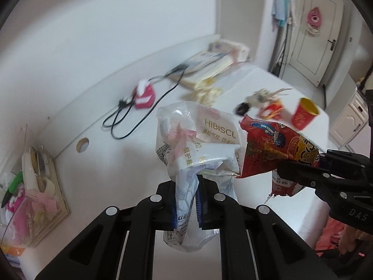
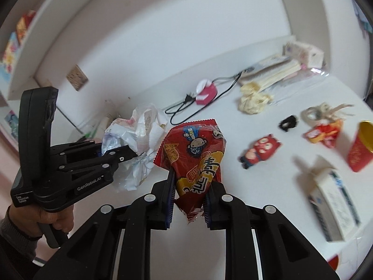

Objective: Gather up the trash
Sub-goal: 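Carry the bag and wrapper with both tools over the orange bucket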

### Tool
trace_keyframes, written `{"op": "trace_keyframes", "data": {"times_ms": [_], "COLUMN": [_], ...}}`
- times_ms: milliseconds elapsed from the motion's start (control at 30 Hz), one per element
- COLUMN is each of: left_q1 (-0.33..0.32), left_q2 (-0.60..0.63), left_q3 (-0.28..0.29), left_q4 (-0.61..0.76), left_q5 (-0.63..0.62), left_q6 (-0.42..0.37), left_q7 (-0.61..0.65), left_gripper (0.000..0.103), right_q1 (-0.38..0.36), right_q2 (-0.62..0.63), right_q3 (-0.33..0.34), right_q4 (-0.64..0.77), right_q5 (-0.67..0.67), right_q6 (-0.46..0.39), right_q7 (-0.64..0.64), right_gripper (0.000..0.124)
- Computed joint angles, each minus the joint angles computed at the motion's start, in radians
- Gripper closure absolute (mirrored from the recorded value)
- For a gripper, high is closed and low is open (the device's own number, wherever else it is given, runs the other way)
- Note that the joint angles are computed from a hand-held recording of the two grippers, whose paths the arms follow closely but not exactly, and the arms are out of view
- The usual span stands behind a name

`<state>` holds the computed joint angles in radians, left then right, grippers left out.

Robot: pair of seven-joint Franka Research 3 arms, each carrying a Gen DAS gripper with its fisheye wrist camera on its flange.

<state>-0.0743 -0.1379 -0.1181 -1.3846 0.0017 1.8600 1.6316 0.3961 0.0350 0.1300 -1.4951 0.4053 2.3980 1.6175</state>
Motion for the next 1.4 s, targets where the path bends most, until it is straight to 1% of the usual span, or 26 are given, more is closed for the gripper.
{"op": "trace_keyframes", "data": {"times_ms": [100,200,400,500,633,700,933,1100,1200,1300,1400], "left_q1": [-0.026,-0.059,-0.13,-0.173,-0.234,-0.257,-0.364,-0.428,-0.459,-0.471,-0.481], "left_q2": [-0.013,-0.017,0.02,0.068,0.144,0.168,0.321,0.397,0.445,0.476,0.503], "left_q3": [-0.029,-0.055,-0.1,-0.13,-0.167,-0.176,-0.222,-0.237,-0.242,-0.243,-0.241], "left_q4": [0.016,0.039,0.105,0.161,0.238,0.255,0.388,0.424,0.428,0.397,0.338], "left_q5": [0.007,0.016,0.011,0.008,0.003,-0.008,-0.018,-0.031,-0.036,-0.055,-0.056], "left_q6": [0.001,0.004,0.009,0.004,-0.01,-0.011,-0.06,-0.089,-0.098,-0.097,-0.08], "left_q7": [-0.026,-0.037,-0.044,-0.031,0.006,0.031,0.101,0.14,0.158,0.161,0.153], "left_gripper": [0.09,0.09,0.09,0.09,0.09,0.09,0.09,0.09,0.09,0.09,0.09], "right_q1": [-0.013,-0.033,-0.09,-0.134,-0.214,-0.254,-0.398,-0.488,-0.525,-0.554,-0.577], "right_q2": [-0.104,-0.224,-0.416,-0.518,-0.652,-0.715,-0.905,-1.003,-1.044,-1.073,-1.079], "right_q3": [-0.013,-0.031,-0.057,-0.067,-0.076,-0.084,-0.109,-0.128,-0.136,-0.156,-0.169], "right_q4": [-0.094,-0.203,-0.376,-0.465,-0.58,-0.637,-0.801,-0.901,-0.961,-1.041,-1.124], "right_q5": [0.019,0.035,0.009,-0.017,-0.058,-0.076,-0.134,-0.173,-0.191,-0.192,-0.184], "right_q6": [0.002,0.023,0.047,0.048,0.038,0.033,-0.03,-0.097,-0.123,-0.128,-0.101], "right_q7": [-0.013,-0.013,0.019,0.058,0.133,0.168,0.28,0.338,0.353,0.361,0.363], "right_gripper": [0.103,0.103,0.103,0.103,0.103,0.103,0.103,0.103,0.103,0.103,0.103]}}
